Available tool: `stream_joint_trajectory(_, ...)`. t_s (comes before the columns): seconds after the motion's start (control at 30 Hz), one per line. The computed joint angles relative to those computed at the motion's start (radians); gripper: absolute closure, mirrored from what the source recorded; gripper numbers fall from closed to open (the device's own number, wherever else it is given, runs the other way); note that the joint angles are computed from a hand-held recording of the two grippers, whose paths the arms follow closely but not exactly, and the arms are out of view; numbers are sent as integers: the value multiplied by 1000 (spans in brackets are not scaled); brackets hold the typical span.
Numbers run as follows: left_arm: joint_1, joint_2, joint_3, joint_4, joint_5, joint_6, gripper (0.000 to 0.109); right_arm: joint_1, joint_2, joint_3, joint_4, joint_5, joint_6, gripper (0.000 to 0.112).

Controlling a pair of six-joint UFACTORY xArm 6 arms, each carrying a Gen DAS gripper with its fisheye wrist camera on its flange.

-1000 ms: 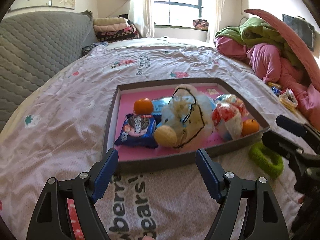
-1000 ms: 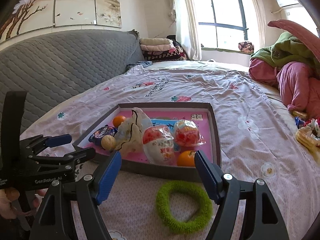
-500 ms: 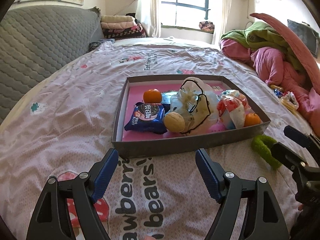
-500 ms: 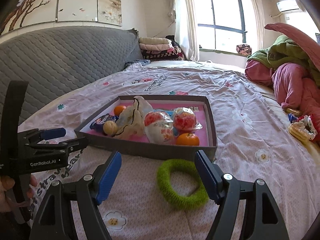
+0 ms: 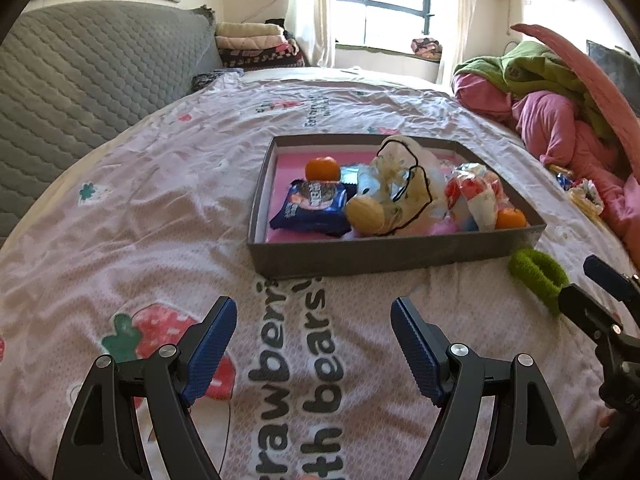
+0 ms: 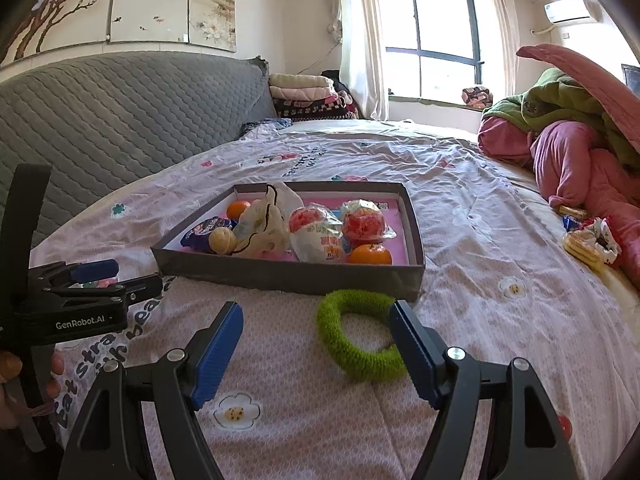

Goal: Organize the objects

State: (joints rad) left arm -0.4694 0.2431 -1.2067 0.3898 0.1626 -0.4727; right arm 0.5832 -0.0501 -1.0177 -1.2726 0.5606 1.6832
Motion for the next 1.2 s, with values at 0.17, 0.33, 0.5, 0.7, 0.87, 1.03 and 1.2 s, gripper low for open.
stream_joint_trajectory(0.17, 2, -29, 38, 15, 8, -8, 28, 15, -13, 19, -2, 15, 35, 37)
stream_joint_trajectory(0.33, 0, -47, 65, 34, 13, -17, 28, 34, -17, 26, 0, 47, 51, 37)
stream_joint_trajectory(0.5, -4, -58, 91, -12, 6, 24, 28, 39, -24, 36, -6, 59, 61, 37)
stream_joint_trajectory(0.7, 4, -56, 97, 24, -23, -11, 28, 42, -26, 39, -32, 74, 80, 37)
stream_joint_trajectory(0.87, 5, -49, 96, 27, -33, -12, 28, 42, -17, 37, -27, 74, 81, 37)
stream_joint_trajectory(1.03, 1, -45, 97, 57, -26, -37, 28, 51, -14, 41, -31, 89, 105, 37)
stream_joint_trajectory(1.2, -2, -53, 114, 65, -44, -48, 28, 62, -25, 58, -39, 112, 156, 37)
